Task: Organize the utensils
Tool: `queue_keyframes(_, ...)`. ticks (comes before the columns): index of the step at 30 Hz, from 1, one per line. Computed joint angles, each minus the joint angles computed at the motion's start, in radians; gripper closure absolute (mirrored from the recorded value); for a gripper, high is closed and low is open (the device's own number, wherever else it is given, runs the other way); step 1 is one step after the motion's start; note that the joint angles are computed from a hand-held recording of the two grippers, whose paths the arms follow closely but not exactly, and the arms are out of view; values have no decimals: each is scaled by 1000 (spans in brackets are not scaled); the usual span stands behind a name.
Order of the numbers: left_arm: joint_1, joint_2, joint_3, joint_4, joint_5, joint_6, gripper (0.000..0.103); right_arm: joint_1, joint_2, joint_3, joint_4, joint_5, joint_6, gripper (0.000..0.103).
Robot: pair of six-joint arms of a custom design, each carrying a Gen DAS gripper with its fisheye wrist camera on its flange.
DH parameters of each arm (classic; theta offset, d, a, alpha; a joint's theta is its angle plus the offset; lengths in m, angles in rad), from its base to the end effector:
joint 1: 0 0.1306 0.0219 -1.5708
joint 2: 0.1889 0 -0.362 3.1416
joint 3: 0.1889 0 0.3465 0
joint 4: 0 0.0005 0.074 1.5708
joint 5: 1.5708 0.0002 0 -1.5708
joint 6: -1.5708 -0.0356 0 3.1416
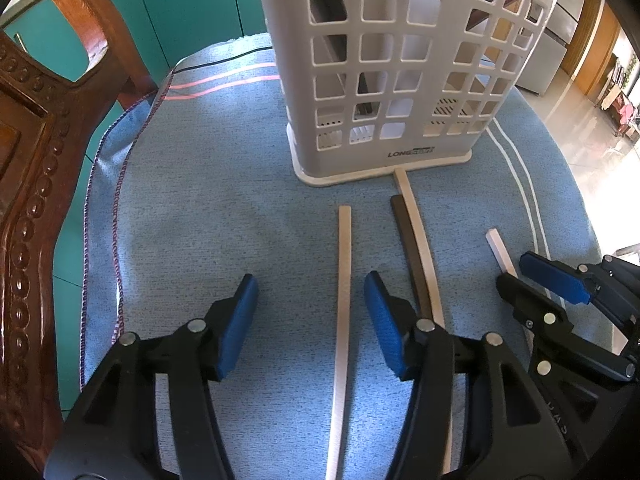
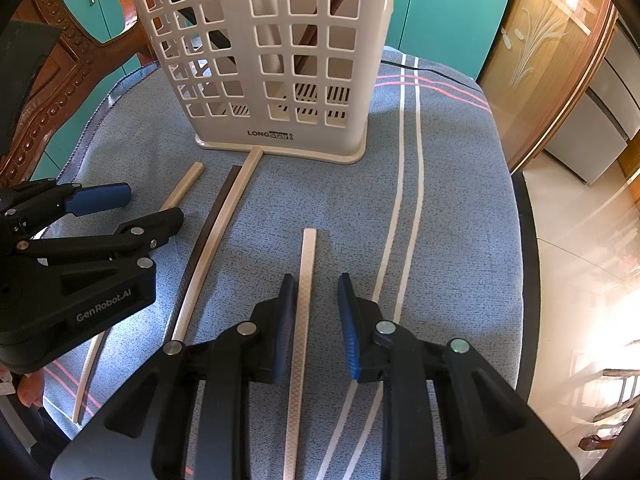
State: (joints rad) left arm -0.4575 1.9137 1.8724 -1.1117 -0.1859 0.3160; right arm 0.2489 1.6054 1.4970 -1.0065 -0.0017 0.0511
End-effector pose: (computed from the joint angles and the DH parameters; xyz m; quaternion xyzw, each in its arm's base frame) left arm 0.5371 -0.2577 0.3286 0.0497 0.9730 0.0062 0.2255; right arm 0.4795 0.1214 0.3476 -0.1458 0.9632 0.0231 0.2248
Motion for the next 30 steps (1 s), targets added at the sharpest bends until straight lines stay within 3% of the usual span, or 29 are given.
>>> queue_keyframes(8,7,-3,-8,9,12,10,47,0,0,0,1,1,2,79)
queue_keyframes(11,9,-7,-16,18,24,2,53,-1,1,3,1,-1,5,79)
queue_keyframes(16,0,-10,-20,31,45,-11,74,-2,3,7,0,-6,2,79)
queue_keyframes(19,-4,-8,-19,36,47,-10,89,-12,0,1,8,-49,3,94)
queue_keyframes(21,-8,-1,-11,38,44,-10,96,-19,2,4,9,-68,-3,95)
queue_keyframes(24,-6,-7,-20,50,47,5,96,-38,1,1,22,-129,-15,96)
queue_keyframes(30,-10,-84,-87,112,59,15,96,-65,-26,-6,58,-174,-22,96)
